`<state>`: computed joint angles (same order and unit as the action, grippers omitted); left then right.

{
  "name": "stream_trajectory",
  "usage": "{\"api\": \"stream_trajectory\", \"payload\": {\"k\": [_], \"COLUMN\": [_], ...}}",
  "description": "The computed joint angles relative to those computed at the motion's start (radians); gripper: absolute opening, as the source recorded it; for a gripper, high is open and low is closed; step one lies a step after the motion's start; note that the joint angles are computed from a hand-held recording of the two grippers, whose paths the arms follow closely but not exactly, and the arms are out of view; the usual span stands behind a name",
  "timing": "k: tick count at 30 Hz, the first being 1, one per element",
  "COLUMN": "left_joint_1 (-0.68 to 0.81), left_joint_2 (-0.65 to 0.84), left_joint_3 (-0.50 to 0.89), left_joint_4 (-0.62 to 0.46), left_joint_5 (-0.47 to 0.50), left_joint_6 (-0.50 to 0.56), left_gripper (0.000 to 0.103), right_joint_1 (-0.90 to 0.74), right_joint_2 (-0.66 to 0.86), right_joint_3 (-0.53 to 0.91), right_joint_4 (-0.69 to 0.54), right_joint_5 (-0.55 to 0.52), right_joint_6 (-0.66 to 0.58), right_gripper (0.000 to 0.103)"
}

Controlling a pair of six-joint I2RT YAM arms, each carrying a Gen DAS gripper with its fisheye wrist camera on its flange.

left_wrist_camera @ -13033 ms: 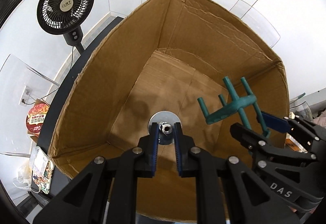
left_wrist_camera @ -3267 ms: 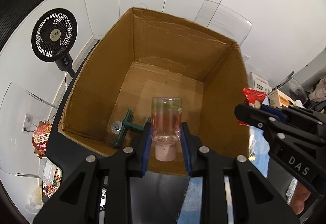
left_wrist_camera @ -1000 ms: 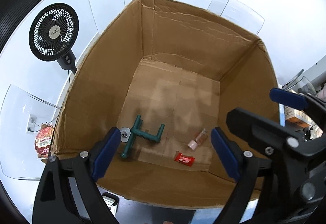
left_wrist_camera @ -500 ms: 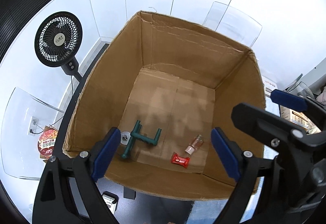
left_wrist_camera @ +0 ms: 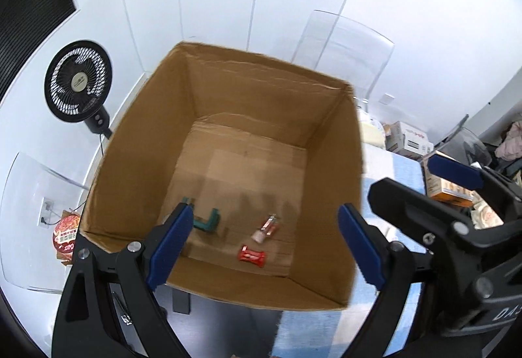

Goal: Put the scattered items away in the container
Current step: 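Withdraw both open grippers from the box back over the blanket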

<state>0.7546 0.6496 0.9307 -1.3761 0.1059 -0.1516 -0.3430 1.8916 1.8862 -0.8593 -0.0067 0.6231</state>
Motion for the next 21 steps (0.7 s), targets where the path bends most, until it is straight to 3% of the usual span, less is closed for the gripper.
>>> {"api": "stream_trajectory", "payload": {"k": [5, 11, 15, 21], "left_joint_1": [-0.42, -0.837, -1.041, -1.211], "left_joint_2": [0.027, 0.126, 0.221, 0.373], "left_joint_3": [0.034, 0.083, 0.114, 0.179], "left_joint_4": [0.011, 0.033, 0.064, 0.121], "left_joint_5": [-0.176, -0.338, -0.403, -0.441], "left_joint_6": [-0.337, -0.653, -0.794, -0.893], "left_gripper": [0.089, 0.089, 0.089, 0.089], "right_joint_1": [-0.036, -0.098, -0.163, -0.272], "right_joint_2": [-0.151, -0.328, -0.463, -0.63], "right_joint_3": [-0.167, -0.351, -0.477, -0.626], "right_joint_4": [0.027, 0.035, 0.027, -0.007], "right_joint_5": [0.017, 0.027, 0.023, -0.004], "right_joint_6": [0.007, 0.014, 0.008, -0.017], "right_gripper": [0.103, 0.103, 0.103, 0.103]}}
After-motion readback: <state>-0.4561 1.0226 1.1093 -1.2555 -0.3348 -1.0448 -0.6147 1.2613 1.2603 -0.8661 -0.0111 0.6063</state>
